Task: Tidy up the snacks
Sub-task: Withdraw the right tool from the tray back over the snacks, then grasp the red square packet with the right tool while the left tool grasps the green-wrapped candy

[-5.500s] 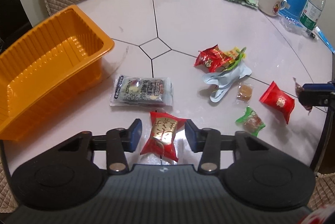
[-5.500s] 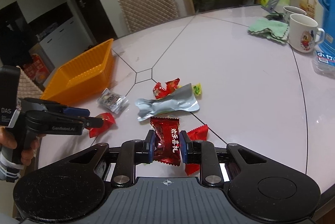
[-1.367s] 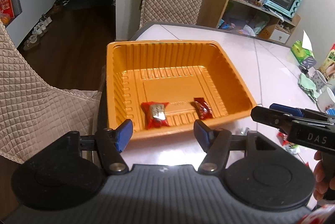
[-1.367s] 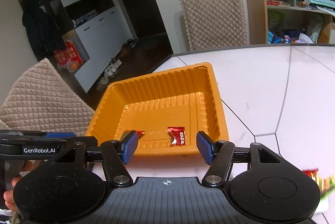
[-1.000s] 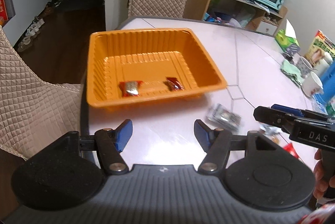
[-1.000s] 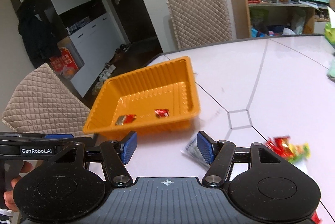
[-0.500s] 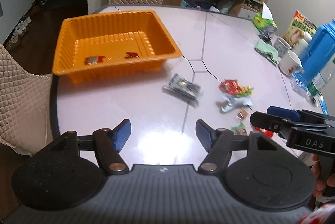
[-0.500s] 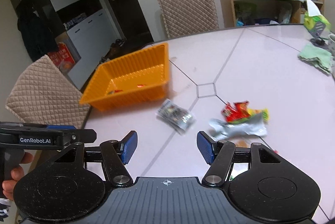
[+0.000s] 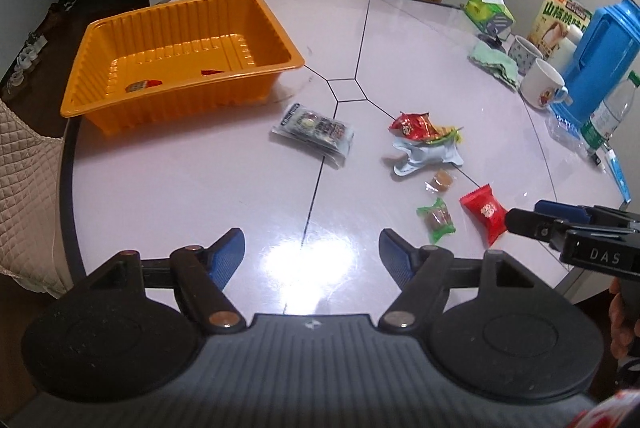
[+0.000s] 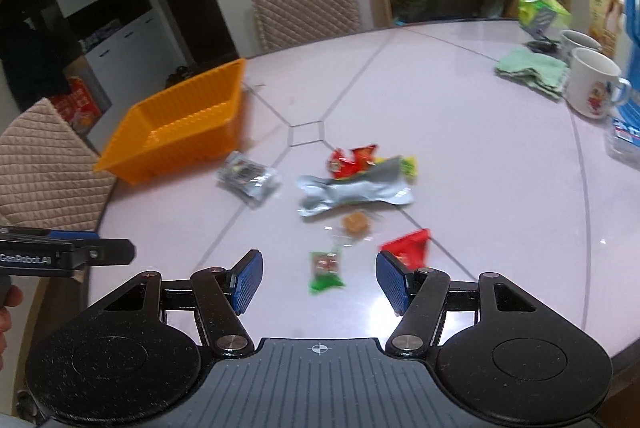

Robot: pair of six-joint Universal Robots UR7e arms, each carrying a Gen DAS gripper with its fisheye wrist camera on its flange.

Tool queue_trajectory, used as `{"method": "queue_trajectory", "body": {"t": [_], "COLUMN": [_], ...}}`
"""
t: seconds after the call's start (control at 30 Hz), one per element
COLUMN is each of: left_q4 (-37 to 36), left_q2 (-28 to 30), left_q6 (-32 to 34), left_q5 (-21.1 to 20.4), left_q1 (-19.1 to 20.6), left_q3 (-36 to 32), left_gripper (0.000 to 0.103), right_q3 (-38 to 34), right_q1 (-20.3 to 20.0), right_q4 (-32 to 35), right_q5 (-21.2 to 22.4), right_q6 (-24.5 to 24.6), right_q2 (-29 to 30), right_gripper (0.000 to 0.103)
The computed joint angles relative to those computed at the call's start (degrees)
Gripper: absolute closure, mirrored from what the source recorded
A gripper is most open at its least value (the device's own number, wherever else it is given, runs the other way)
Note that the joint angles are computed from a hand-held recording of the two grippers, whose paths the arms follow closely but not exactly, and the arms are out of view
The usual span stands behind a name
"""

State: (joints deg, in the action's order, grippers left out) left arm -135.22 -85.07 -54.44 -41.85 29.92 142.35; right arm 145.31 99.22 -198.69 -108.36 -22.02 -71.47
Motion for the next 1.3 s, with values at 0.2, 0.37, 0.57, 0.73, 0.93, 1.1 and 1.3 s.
{"method": "queue_trajectory", "body": {"t": [0.2, 0.37, 0.57, 0.73, 0.93, 1.1, 1.3], "left_q4": [-3.4, -5.2, -6.8, -7.5, -9.0, -11.1, -14.7], "left_q2": [3.4, 5.8, 7.7, 8.8, 10.2, 12.1, 15.0], "left_q6": [1.4, 2.8, 4.5, 5.5, 7.4, 10.0, 13.7], "left_q5": [0.2, 0.5, 1.2, 1.2, 0.9, 0.4, -0.8], "left_q1": [0.9, 1.6, 2.3, 3.2, 4.6, 5.6, 6.4], "left_q3": [-0.5, -1.3, -1.9, -2.4, -3.1, -4.0, -5.0], "left_gripper": [0.031, 0.031, 0.031, 0.031, 0.031, 0.031, 0.031], "right_q3": [0.4, 0.1, -1.1, -2.5, -4.2, -5.2, -5.5], "right_q1": [-2.7, -4.4, -5.2, -5.9, -6.4, -6.6, -6.3], "right_q4": [0.1, -0.5, -2.8, -3.7, -3.4, -3.0, -4.9], "right_q5": [-0.8, -0.9, -1.0, -1.5, -2.8, -3.6, -5.1], "right_q6": [-1.4, -4.4, -9.4, -11.7, -13.5, -16.3, -16.7], "right_q2": [-1.1, -0.4, 2.8, 5.6, 7.9, 9.6, 11.2], "right_gripper": [0.04, 0.04, 0.04, 0.043, 0.05, 0.057, 0.069]}}
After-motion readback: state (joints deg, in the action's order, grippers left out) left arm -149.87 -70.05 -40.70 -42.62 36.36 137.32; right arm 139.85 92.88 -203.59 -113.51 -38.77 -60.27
